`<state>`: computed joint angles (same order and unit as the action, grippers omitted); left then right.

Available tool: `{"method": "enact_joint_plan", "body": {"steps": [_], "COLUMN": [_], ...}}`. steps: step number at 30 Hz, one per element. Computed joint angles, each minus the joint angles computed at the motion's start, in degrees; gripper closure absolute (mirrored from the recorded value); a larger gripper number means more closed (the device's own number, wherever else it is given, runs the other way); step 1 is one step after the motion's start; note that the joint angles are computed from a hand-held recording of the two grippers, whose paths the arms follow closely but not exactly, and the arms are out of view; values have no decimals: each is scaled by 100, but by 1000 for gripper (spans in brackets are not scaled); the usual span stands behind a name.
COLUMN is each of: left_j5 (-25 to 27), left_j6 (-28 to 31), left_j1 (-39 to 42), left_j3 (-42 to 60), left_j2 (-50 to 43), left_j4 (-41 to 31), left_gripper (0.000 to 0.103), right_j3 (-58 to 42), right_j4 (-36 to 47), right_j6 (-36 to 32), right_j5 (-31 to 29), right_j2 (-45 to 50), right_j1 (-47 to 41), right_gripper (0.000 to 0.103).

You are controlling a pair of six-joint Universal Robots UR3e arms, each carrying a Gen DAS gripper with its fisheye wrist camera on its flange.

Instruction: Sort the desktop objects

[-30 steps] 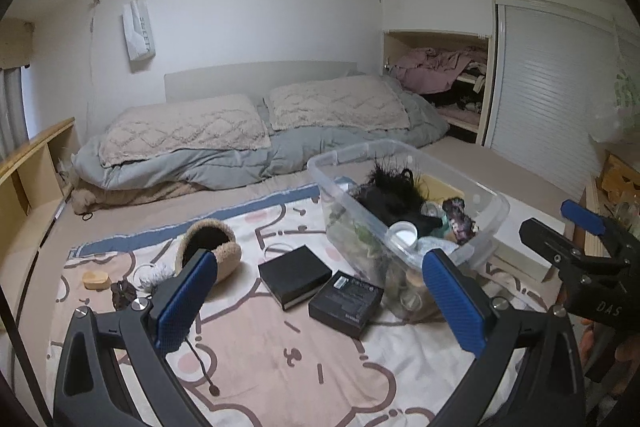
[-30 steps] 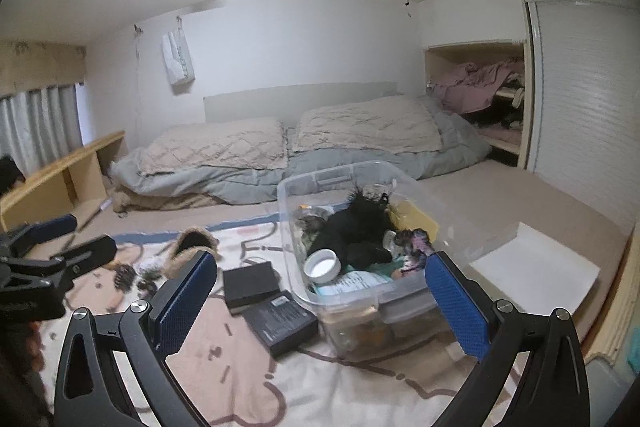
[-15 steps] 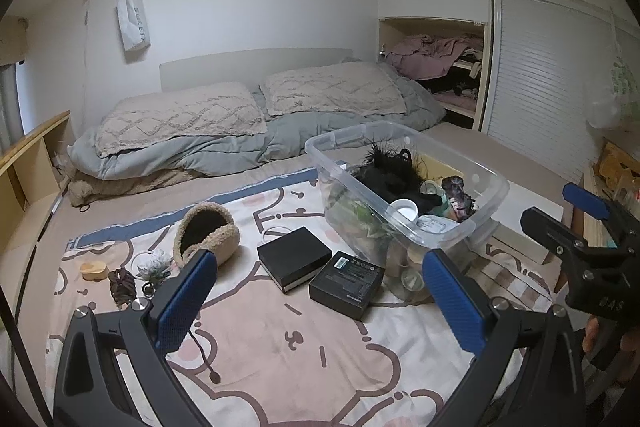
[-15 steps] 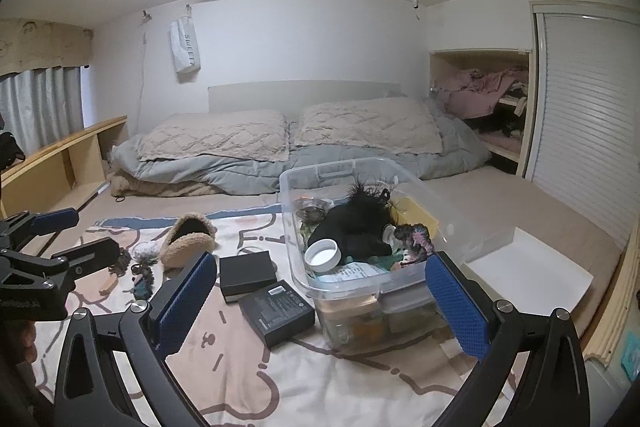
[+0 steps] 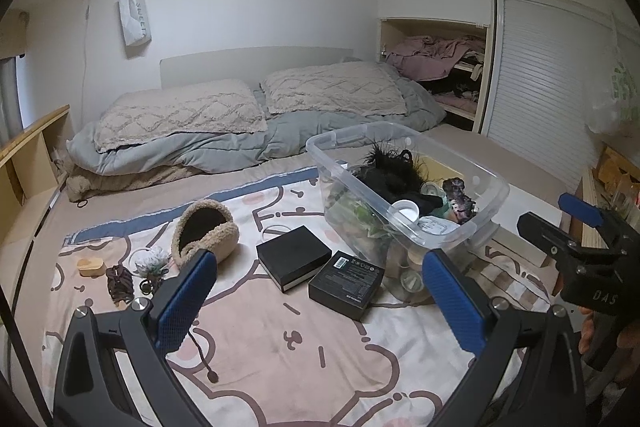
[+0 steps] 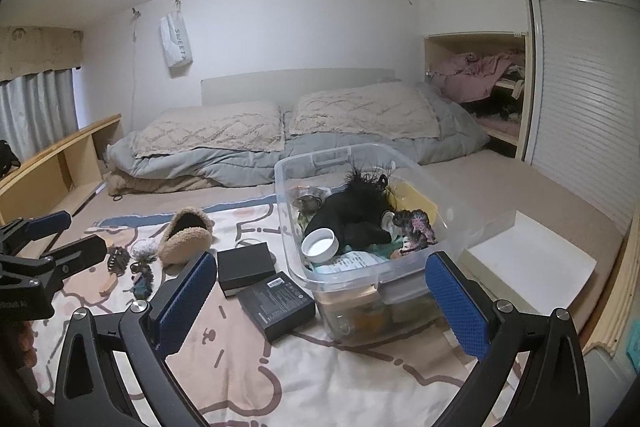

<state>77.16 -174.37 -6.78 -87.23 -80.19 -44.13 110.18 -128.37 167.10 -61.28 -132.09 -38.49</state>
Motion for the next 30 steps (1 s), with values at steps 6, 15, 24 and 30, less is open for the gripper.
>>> {"method": "enact_joint_plan", "body": {"steps": [6, 15, 24, 30], "left_j5": [6, 1, -6, 27], "left_j6": [1, -2, -3, -13], "left_j1": [-5, 8, 9, 20], "left_j3": [15, 3, 9, -62], "left_j2": [-21, -23, -27, -1], "left_j4": [-5, 0, -3, 51], "left_gripper": [0, 0, 0, 0], "right_j3": [-16, -14, 44, 36], "right_j4": [-66, -75, -162, -162], "right_j6": [47, 57, -19, -6], "right_j5": [-96, -116, -177, -194], "right_j2": [53, 57, 39, 61], "right_j1": [79, 95, 141, 173], "right_gripper": [0, 0, 0, 0]}}
